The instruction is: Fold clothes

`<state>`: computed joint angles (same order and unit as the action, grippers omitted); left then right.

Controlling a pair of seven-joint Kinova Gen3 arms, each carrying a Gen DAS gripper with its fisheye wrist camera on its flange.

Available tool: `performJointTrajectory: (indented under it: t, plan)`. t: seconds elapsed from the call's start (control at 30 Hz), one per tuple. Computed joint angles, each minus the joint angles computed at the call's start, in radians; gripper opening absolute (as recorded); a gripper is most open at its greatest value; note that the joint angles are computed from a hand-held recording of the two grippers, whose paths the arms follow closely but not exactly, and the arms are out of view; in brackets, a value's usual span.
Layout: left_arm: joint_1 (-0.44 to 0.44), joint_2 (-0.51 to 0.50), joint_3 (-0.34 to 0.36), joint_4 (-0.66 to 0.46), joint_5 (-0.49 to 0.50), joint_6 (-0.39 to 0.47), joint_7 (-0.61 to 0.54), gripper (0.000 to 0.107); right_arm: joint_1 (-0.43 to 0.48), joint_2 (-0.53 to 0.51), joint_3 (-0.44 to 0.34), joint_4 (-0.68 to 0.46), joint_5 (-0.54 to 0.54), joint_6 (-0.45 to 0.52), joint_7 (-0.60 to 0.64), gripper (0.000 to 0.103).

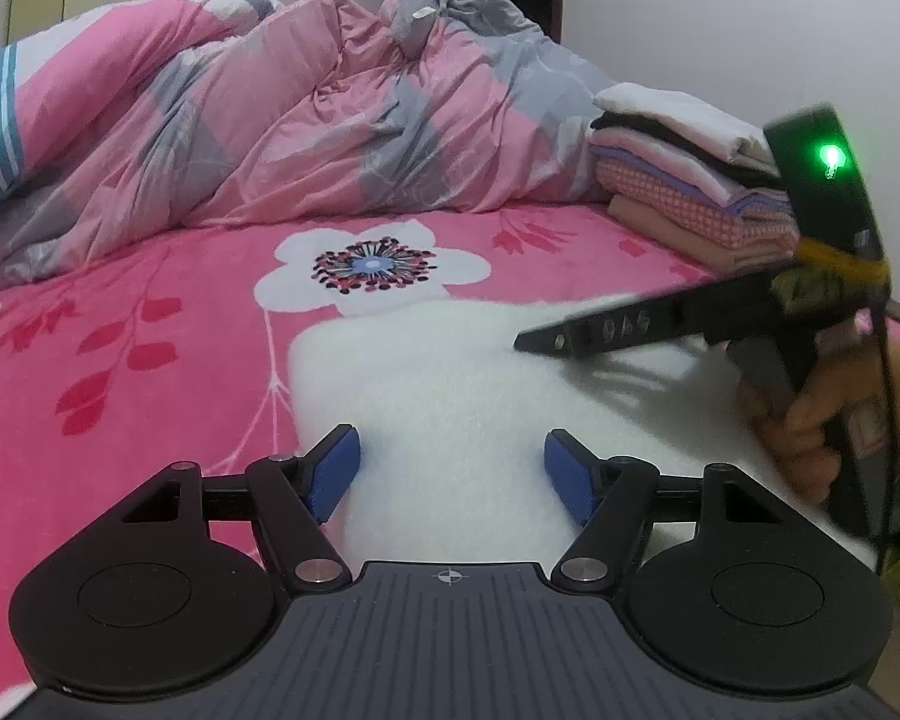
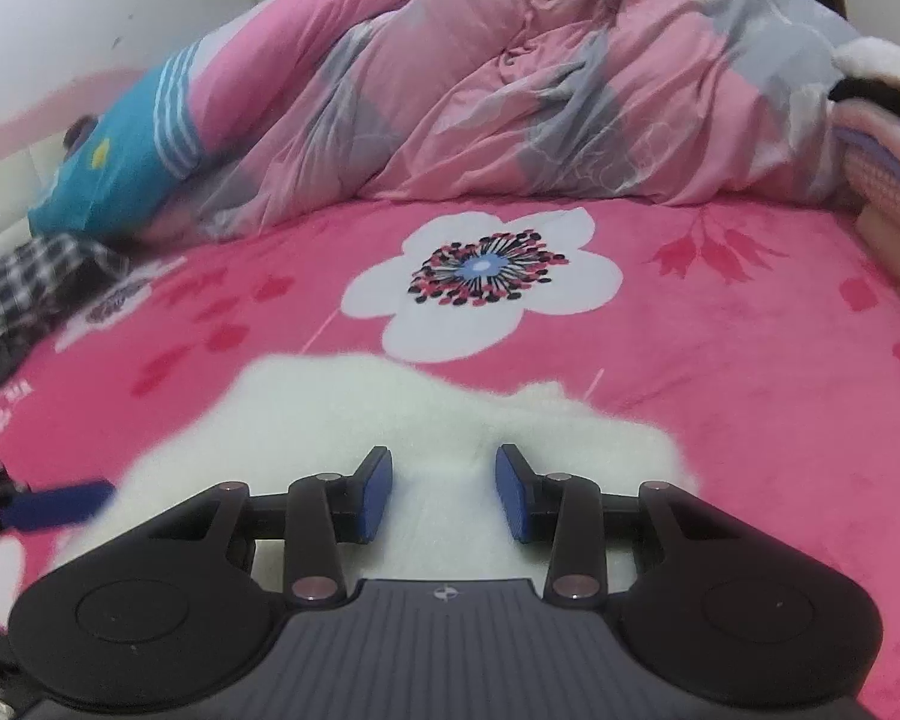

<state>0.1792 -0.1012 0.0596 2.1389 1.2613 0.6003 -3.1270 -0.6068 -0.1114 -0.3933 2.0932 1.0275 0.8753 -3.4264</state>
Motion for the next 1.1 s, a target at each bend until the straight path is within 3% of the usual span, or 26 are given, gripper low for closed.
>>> performJointTrajectory:
  t: [0.1, 0.23, 0.33, 0.4, 0.47, 0.53, 0.6, 0.67, 0.83, 0.93, 1.03, 1.1]
  plan:
    - [-0.005, 0.014, -0.014, -0.056, -0.080, 0.052, 0.107, 0.067, -0.007, 0.003, -0.003, 0.006, 0.009, 0.006, -0.002, 0.040]
    - [0.129, 0.040, -0.107, -0.120, -0.125, 0.010, 0.180, 0.066, 0.000, -0.007, 0.004, 0.015, 0.008, -0.014, -0.007, 0.040]
    - [0.158, 0.117, -0.100, -0.214, -0.204, 0.021, 0.302, 0.066, 0.008, -0.010, 0.005, 0.019, 0.011, -0.028, -0.016, 0.040]
    - [0.211, 0.191, -0.137, -0.276, -0.266, 0.041, 0.384, 0.069, 0.015, -0.016, 0.006, 0.026, 0.014, -0.042, -0.026, 0.040]
    - [0.198, 0.233, -0.126, -0.312, -0.304, 0.067, 0.465, 0.070, 0.021, -0.019, 0.005, 0.029, 0.014, -0.050, -0.031, 0.040]
    - [0.128, 0.225, -0.065, -0.316, -0.318, 0.078, 0.507, 0.068, 0.026, -0.024, 0.002, 0.034, 0.018, -0.056, -0.040, 0.040]
    - [0.070, 0.188, -0.041, -0.293, -0.299, 0.098, 0.492, 0.066, 0.032, -0.034, -0.003, 0.046, 0.030, -0.068, -0.060, 0.040]
    - [0.043, 0.146, -0.065, -0.269, -0.272, 0.134, 0.460, 0.066, 0.032, -0.073, -0.008, 0.076, 0.052, -0.085, -0.121, 0.040]
    - [-0.012, 0.034, -0.158, -0.220, -0.272, 0.289, 0.363, 0.069, 0.067, -0.207, -0.218, 0.093, 0.030, 0.085, -0.167, 0.041]
    - [-0.013, -0.017, -0.211, -0.183, -0.291, 0.380, 0.313, 0.071, 0.010, -0.253, -0.305, 0.083, -0.034, 0.175, -0.107, 0.041]
    - [-0.014, -0.031, -0.229, -0.132, -0.295, 0.450, 0.265, 0.074, -0.039, -0.261, -0.344, 0.087, -0.134, 0.175, -0.017, 0.041]
    - [0.002, -0.020, -0.206, -0.115, -0.324, 0.434, 0.283, 0.075, -0.005, -0.260, -0.393, 0.114, -0.178, 0.152, -0.031, 0.040]
